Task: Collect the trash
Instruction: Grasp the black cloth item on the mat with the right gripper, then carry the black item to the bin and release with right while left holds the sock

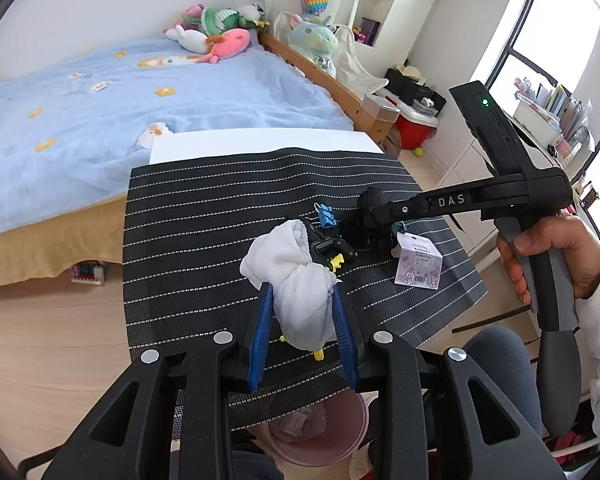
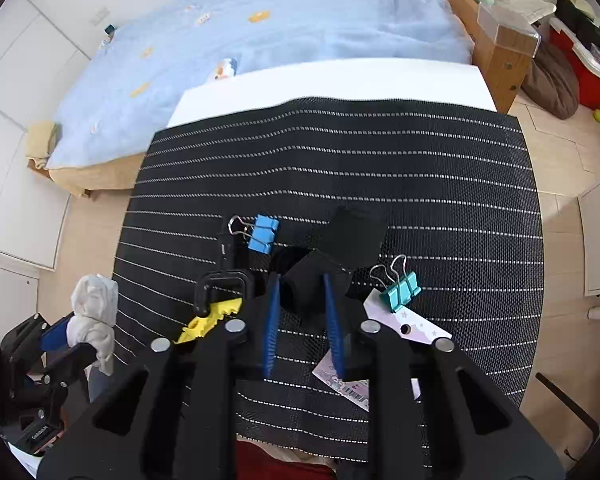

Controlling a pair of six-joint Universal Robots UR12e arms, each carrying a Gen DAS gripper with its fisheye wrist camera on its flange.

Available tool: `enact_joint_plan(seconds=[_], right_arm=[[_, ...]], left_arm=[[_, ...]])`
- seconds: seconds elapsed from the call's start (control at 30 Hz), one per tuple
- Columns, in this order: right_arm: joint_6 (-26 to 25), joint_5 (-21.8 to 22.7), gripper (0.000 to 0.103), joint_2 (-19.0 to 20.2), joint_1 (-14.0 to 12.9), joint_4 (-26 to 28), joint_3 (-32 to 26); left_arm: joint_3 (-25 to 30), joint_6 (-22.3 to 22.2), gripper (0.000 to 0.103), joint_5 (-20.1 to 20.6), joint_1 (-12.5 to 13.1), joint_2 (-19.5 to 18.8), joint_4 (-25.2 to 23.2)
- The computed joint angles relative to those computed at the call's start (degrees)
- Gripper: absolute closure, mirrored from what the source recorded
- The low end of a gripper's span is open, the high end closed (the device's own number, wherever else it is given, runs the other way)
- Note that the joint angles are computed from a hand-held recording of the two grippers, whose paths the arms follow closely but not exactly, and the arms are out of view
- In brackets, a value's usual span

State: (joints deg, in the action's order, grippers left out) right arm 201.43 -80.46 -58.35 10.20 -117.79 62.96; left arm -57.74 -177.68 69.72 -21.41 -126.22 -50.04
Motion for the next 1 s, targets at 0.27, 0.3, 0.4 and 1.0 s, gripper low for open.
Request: enact_joint_plan(seconds=[0.27, 0.3, 0.4, 1.0], right_arm=[[-0.43, 0.41, 0.086, -2.03, 0.01, -4.53, 2.39], [-0.63, 0.18, 0.086, -2.36, 0.08, -5.07, 2.69], [-1.29, -0.02, 0.086, -3.11, 0.12, -6.39, 3.25], [-7.22, -2.44, 0.086, -12.68, 2.31, -18.56, 14.62]], left_arm=[[0.33, 0.52, 0.073, 0.23, -0.23, 0.02, 0.06], [0.42, 0.64, 0.073, 0.26, -0.26, 0.01, 0.05], [0.51, 1.01, 0.073, 0.28, -0.34, 0.16, 0.26], [-3.32, 4.41, 0.073, 0.37, -1.26, 3.79, 3.76]])
